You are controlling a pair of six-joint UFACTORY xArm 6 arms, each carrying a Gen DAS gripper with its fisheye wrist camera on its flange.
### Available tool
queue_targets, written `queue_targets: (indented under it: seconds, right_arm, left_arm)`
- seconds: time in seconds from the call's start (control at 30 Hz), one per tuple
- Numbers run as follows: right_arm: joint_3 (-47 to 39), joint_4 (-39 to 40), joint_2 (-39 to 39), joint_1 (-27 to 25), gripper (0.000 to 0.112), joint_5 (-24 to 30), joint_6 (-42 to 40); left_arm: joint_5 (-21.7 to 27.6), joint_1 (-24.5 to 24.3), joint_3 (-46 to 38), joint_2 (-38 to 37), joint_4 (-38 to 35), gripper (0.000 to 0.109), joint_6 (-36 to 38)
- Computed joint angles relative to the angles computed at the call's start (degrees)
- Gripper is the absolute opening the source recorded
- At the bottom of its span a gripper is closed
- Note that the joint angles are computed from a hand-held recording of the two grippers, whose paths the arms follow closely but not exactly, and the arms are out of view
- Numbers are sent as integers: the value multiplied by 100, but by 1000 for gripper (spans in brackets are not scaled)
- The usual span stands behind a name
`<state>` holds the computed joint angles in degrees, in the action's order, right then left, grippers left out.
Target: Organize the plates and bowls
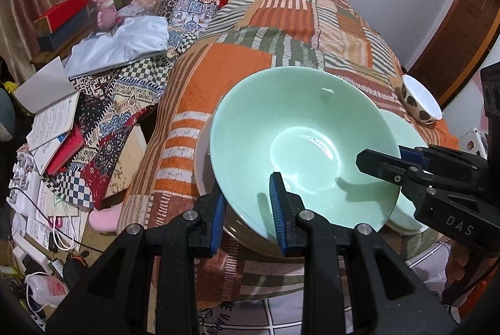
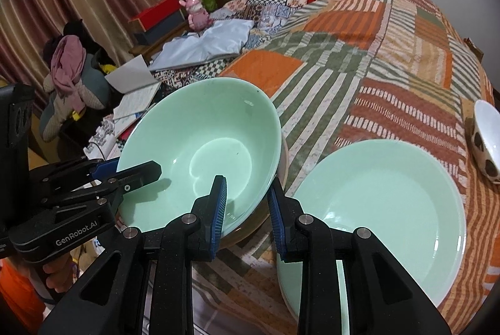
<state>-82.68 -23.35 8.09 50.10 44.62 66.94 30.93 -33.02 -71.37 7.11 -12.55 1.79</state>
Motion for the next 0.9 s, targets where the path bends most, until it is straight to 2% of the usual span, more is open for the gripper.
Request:
queue_targets:
  seconds: [0.47,0.6,0.7,0.9]
  right_arm:
    - [217,373,-48,-86,25,-389,-288]
    - [236,278,-121,-63,25,-266,-285]
    - [383,281,-210,-82,26,-415,-313]
    - [555,224,-331,-93,26,-546,-323]
  left_arm:
    - [60,36,-32,110,202,26,-201]
    - [86,40,-30,120,353,25,-322]
    - [112,57,-52,136,381,25,-418]
    - [83,-9,-51,54,1149,25,-828]
